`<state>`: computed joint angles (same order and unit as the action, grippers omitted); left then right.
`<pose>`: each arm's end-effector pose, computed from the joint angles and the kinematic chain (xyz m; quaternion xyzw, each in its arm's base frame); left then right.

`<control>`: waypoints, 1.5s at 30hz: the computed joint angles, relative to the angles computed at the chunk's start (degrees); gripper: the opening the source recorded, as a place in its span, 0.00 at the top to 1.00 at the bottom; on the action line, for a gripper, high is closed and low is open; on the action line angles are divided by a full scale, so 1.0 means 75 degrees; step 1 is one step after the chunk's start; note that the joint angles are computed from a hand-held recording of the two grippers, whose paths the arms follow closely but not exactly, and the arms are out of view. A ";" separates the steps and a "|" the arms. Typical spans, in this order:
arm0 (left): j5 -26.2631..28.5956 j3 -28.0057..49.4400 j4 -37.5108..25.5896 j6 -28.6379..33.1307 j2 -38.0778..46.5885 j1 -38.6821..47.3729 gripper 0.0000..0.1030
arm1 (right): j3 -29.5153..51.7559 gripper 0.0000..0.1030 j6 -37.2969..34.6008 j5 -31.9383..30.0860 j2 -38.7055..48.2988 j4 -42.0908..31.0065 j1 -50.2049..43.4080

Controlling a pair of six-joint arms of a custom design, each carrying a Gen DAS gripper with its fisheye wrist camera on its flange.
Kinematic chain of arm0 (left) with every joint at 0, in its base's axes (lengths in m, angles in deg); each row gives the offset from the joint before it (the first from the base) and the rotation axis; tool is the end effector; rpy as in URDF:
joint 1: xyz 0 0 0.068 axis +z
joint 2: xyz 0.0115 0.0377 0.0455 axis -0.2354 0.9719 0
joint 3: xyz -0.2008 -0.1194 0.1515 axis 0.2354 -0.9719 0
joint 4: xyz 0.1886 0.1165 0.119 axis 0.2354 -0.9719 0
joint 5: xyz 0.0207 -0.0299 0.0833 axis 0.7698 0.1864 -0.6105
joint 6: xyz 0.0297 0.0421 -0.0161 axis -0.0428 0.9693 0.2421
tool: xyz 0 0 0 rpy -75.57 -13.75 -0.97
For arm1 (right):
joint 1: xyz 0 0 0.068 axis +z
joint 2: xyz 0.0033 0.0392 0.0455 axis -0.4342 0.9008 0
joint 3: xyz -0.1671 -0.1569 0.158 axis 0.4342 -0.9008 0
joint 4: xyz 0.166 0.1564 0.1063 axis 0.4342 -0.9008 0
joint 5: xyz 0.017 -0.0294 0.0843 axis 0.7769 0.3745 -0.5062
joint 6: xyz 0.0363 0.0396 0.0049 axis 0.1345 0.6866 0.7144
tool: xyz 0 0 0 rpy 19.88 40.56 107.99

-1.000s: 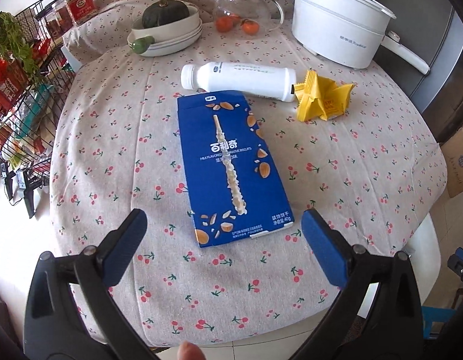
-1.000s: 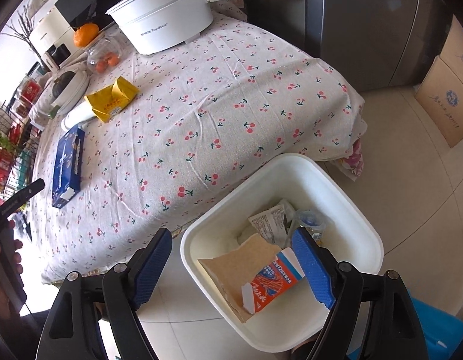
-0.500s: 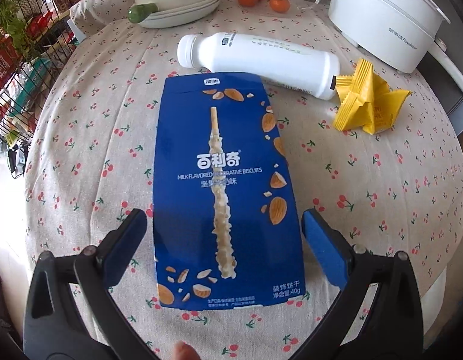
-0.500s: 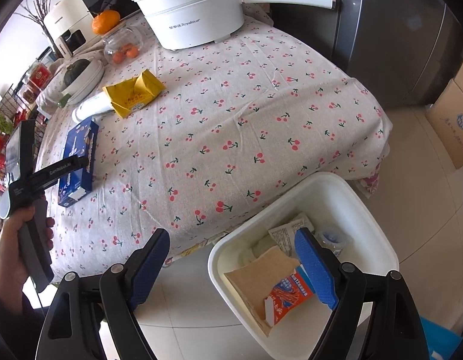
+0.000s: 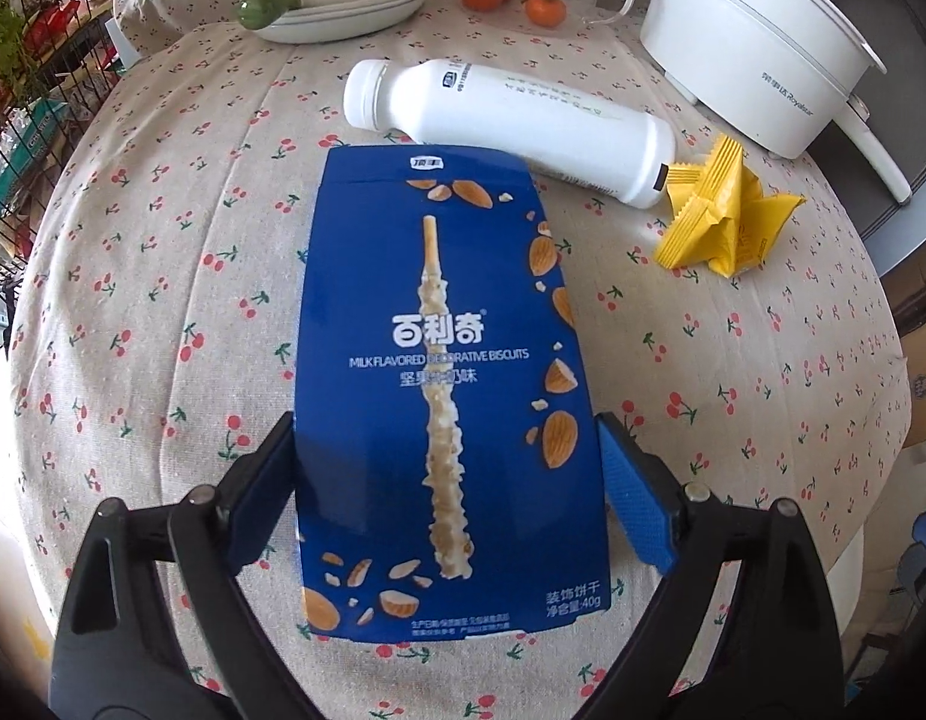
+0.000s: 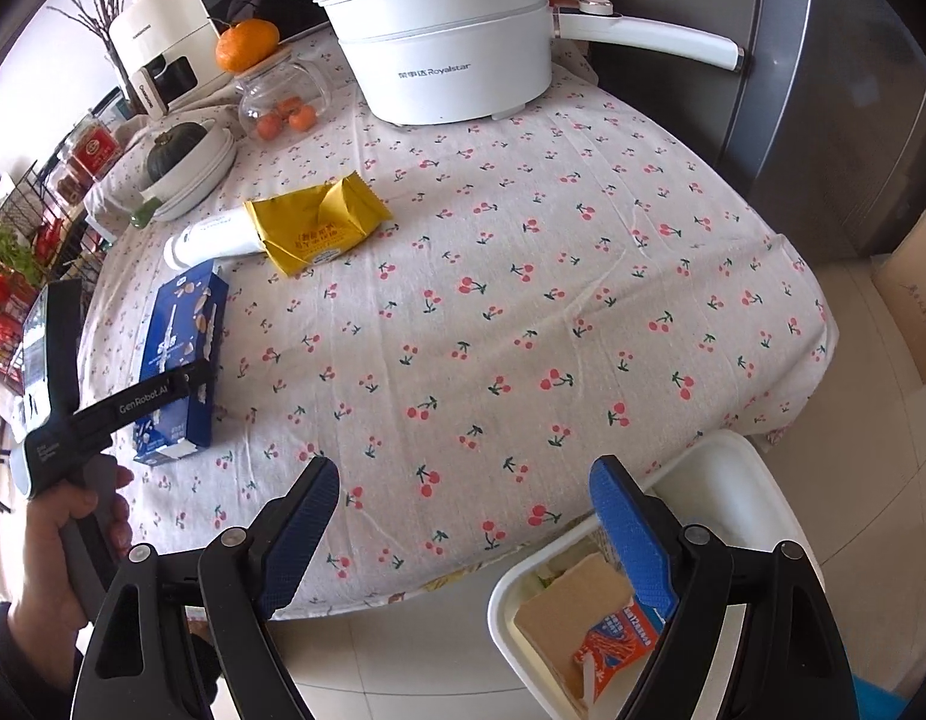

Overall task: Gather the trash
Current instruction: 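Grasp the blue biscuit box with the left gripper while the right grasps the yellow snack bag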

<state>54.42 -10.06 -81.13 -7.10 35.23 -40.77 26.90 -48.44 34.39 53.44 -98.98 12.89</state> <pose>0.1718 -0.0759 0.1962 -0.2994 0.9317 0.0159 0.2049 0.2371 0.1892 0.2811 -0.1838 0.9606 0.0946 0.1858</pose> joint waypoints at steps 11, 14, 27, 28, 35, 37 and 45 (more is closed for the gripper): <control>-0.0814 0.0594 -0.1630 0.0499 -0.2057 -0.0700 0.10 | 0.1466 0.11 0.0265 0.0085 0.1916 0.1684 0.0531; -0.1158 0.0620 -0.2044 0.0401 -0.2489 -0.0985 0.10 | 0.2026 0.00 0.0208 0.0108 0.2584 0.1938 0.0767; -0.1178 0.0523 -0.2619 0.0333 -0.3313 -0.1194 0.10 | 0.3863 0.00 -0.0424 0.0563 0.4740 0.2369 0.1149; -0.1195 0.0529 -0.2657 0.0295 -0.3360 -0.1218 0.10 | 0.4027 0.00 -0.0430 0.0558 0.4885 0.2315 0.1141; -0.1178 0.0499 -0.2825 0.0248 -0.3615 -0.1157 0.10 | 0.3919 0.15 -0.0407 -0.0461 0.5051 0.2910 0.0951; -0.1174 0.0483 -0.2844 0.0220 -0.3663 -0.1164 0.10 | 0.3912 0.23 -0.0450 -0.0519 0.5050 0.2894 0.0961; -0.1285 0.0563 -0.2908 0.0061 -0.3720 -0.1431 0.10 | 0.3848 0.86 -0.0425 -0.0787 0.4630 0.2373 0.0905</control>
